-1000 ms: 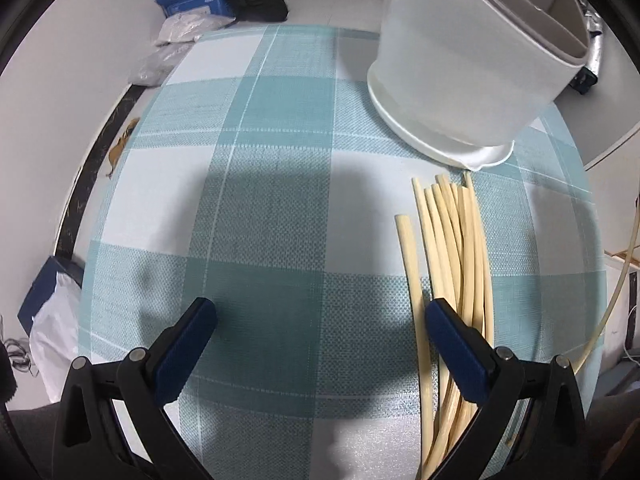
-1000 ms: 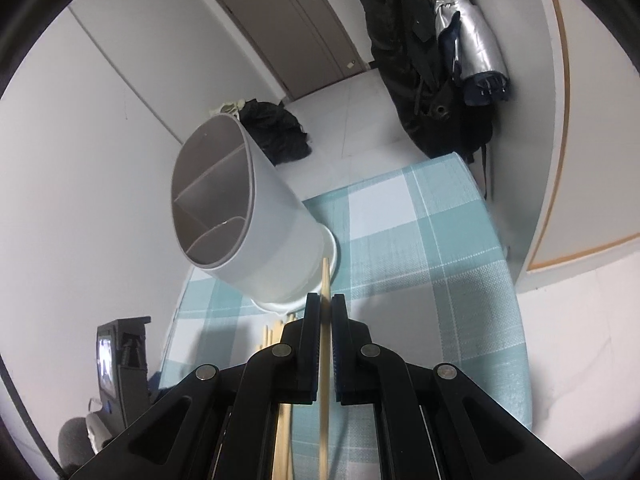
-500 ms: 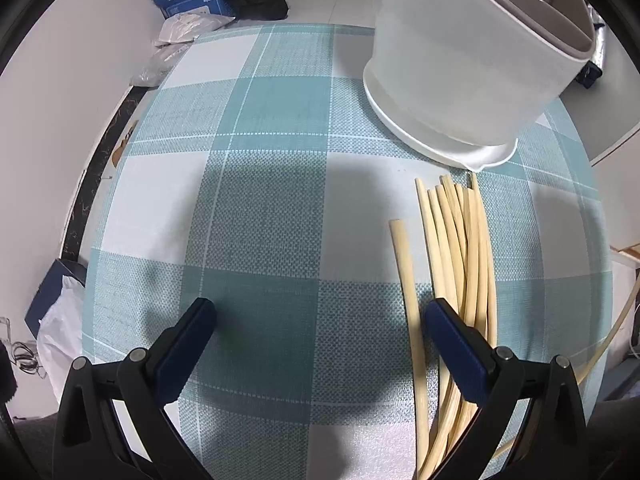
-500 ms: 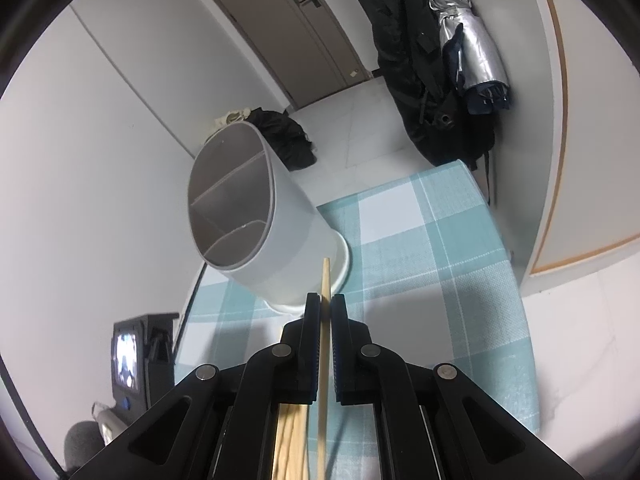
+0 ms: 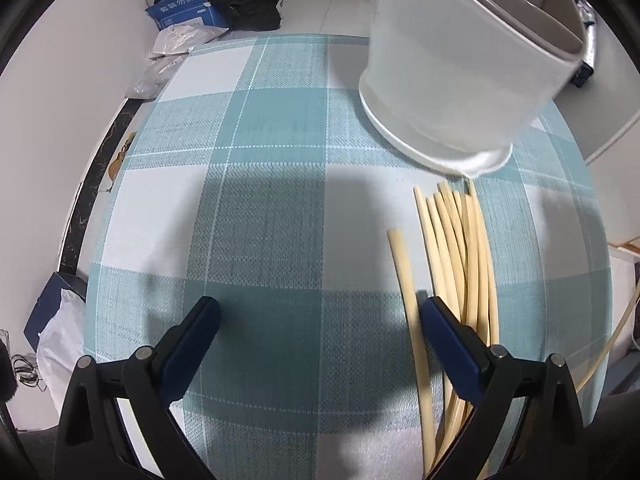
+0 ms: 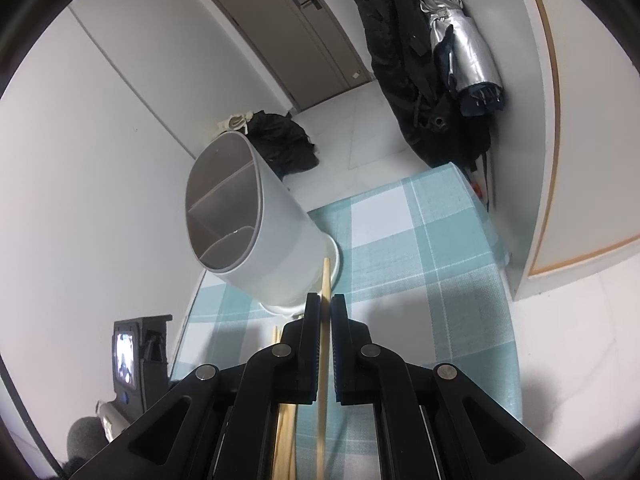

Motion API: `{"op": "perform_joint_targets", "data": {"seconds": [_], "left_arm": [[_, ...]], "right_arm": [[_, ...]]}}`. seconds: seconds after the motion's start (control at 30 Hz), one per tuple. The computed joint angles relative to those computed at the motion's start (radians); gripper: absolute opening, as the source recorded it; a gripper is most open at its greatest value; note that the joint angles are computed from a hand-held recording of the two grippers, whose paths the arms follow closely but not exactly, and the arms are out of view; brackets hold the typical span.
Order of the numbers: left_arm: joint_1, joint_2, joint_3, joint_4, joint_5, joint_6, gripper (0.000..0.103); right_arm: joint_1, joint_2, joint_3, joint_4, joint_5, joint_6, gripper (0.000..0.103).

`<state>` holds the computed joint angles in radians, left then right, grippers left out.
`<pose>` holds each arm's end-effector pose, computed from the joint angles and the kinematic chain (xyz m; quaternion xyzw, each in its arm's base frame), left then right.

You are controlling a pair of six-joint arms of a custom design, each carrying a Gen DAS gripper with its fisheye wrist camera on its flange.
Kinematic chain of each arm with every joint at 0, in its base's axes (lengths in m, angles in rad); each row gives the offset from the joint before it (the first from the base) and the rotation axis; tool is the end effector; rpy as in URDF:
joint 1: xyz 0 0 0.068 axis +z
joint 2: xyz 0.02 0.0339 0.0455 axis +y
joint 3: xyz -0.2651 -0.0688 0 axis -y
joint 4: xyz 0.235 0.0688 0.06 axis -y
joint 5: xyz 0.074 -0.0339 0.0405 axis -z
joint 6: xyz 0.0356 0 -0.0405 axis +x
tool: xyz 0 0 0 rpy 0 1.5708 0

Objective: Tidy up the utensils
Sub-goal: 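Grasp a wooden chopstick with the left tool while the right tool lifts its chopstick, then carry both chopsticks up over the white holder and lower them in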

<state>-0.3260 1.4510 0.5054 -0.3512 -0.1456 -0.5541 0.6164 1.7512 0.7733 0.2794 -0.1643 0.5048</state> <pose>0.1950 -0.0605 0.1161 -0.1223 0.9805 0.0072 0.1539 0.2677 0.1968 0.1428 -0.0850 0.9000 0.2868 0.3170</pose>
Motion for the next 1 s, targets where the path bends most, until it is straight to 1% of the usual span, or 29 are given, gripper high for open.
{"op": "perform_joint_targets", "data": {"seconds": [0.03, 0.07, 0.1, 0.13, 0.2, 0.23, 0.3, 0.37, 0.43, 0.5, 0.6, 0.67, 0.77, 0.83, 0.93, 0.97, 1.0], "left_arm": [[0.006, 0.008, 0.011, -0.001, 0.002, 0.008, 0.091], [0.008, 0.011, 0.019, 0.002, 0.001, 0.020, 0.084], [0.005, 0.012, 0.027, 0.005, -0.001, 0.029, 0.072], [0.004, 0.019, 0.040, 0.007, 0.001, 0.037, 0.065], [-0.001, 0.029, 0.056, 0.002, -0.001, 0.043, 0.045], [-0.005, 0.037, 0.069, 0.000, 0.004, 0.044, 0.040], [-0.013, 0.047, 0.081, 0.000, 0.007, 0.045, 0.013], [-0.025, 0.063, 0.097, -0.007, 0.004, 0.045, 0.005], [-0.045, 0.076, 0.110, -0.018, -0.024, 0.043, 0.004], [-0.042, 0.057, 0.099, -0.011, -0.014, 0.050, 0.003], [-0.030, -0.025, 0.063, 0.002, -0.007, 0.060, 0.002], [-0.038, -0.102, 0.048, -0.012, -0.026, 0.059, 0.002], [-0.056, -0.271, 0.015, -0.036, -0.046, 0.060, 0.002], [-0.082, -0.383, 0.014, -0.084, -0.078, 0.051, 0.002], [-0.144, -0.490, 0.032, -0.135, -0.123, 0.020, 0.002], [-0.163, -0.548, 0.037, -0.166, -0.139, 0.012, 0.002], [-0.144, -0.574, 0.038, -0.165, -0.126, 0.033, 0.002]], "right_arm": [[0.003, 0.002, 0.004, -0.001, -0.002, 0.001, 0.004], [0.006, 0.003, 0.008, -0.001, -0.002, 0.001, 0.004], [0.008, 0.003, 0.010, -0.001, -0.001, -0.001, 0.004], [0.012, 0.004, 0.012, 0.000, 0.002, -0.003, 0.004], [0.018, 0.008, 0.018, -0.003, 0.004, -0.006, 0.004], [0.020, 0.009, 0.020, -0.003, 0.004, -0.006, 0.004], [0.022, 0.012, 0.021, -0.003, 0.004, -0.007, 0.004], [0.022, 0.012, 0.020, -0.001, 0.003, -0.008, 0.004], [0.024, 0.011, 0.016, 0.009, 0.004, -0.010, 0.004], [0.028, 0.005, 0.010, 0.024, 0.008, -0.016, 0.004], [0.041, -0.014, -0.008, 0.052, 0.023, -0.030, 0.004], [0.056, -0.031, -0.023, 0.070, 0.044, -0.045, 0.004], [0.073, -0.049, -0.038, 0.088, 0.071, -0.054, 0.004], [0.086, -0.064, -0.051, 0.102, 0.091, -0.057, 0.004], [0.104, -0.092, -0.075, 0.132, 0.103, -0.064, 0.004], [0.113, -0.106, -0.085, 0.141, 0.103, -0.068, 0.004], [0.121, -0.114, -0.090, 0.147, 0.109, -0.072, 0.004]]}}
